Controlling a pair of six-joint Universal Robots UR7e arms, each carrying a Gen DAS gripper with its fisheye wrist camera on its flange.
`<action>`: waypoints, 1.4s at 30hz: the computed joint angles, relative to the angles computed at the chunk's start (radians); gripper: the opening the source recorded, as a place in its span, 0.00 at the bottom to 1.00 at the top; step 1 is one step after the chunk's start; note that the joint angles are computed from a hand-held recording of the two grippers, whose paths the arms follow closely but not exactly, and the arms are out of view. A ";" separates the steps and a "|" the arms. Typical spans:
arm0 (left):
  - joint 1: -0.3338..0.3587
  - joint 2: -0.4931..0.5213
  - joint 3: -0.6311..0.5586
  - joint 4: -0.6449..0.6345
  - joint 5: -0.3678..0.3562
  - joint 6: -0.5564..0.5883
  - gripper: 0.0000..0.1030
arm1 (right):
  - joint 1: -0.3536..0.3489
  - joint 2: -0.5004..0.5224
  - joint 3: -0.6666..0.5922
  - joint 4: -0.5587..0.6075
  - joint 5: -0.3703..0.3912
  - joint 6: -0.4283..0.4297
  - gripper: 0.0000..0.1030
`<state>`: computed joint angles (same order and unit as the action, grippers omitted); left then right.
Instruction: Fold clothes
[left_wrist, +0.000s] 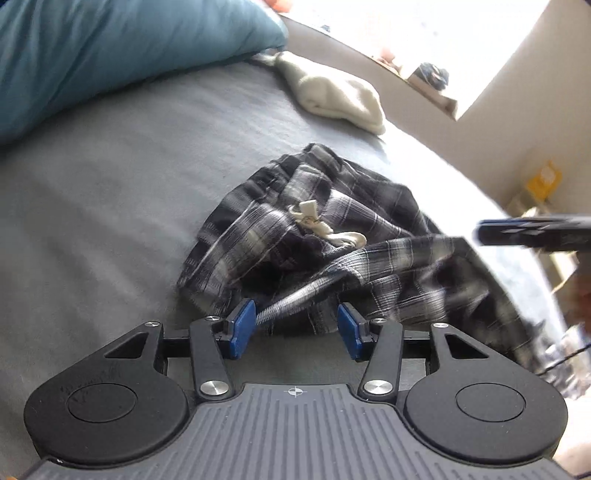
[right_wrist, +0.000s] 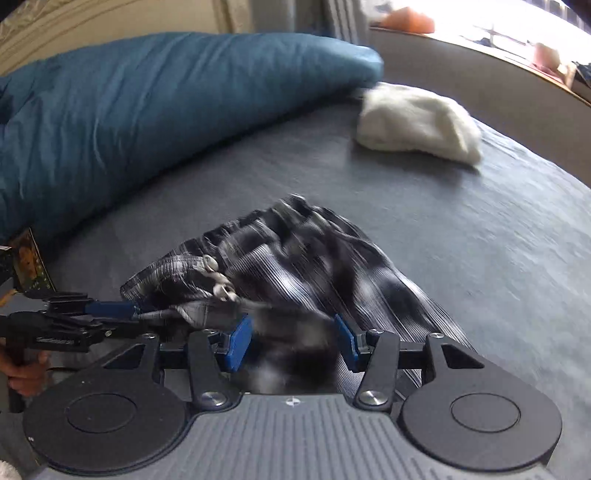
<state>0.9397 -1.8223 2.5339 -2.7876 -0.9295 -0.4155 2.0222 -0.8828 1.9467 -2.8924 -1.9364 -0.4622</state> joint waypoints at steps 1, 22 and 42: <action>0.011 -0.011 0.000 0.002 -0.015 -0.019 0.48 | -0.003 0.020 -0.016 0.011 0.011 -0.017 0.52; 0.134 -0.005 -0.005 -0.069 -0.144 -0.193 0.49 | -0.074 -0.065 0.067 0.177 0.122 0.120 0.01; 0.087 0.005 0.001 -0.027 -0.032 -0.184 0.49 | -0.047 -0.139 0.146 0.576 0.183 0.041 0.17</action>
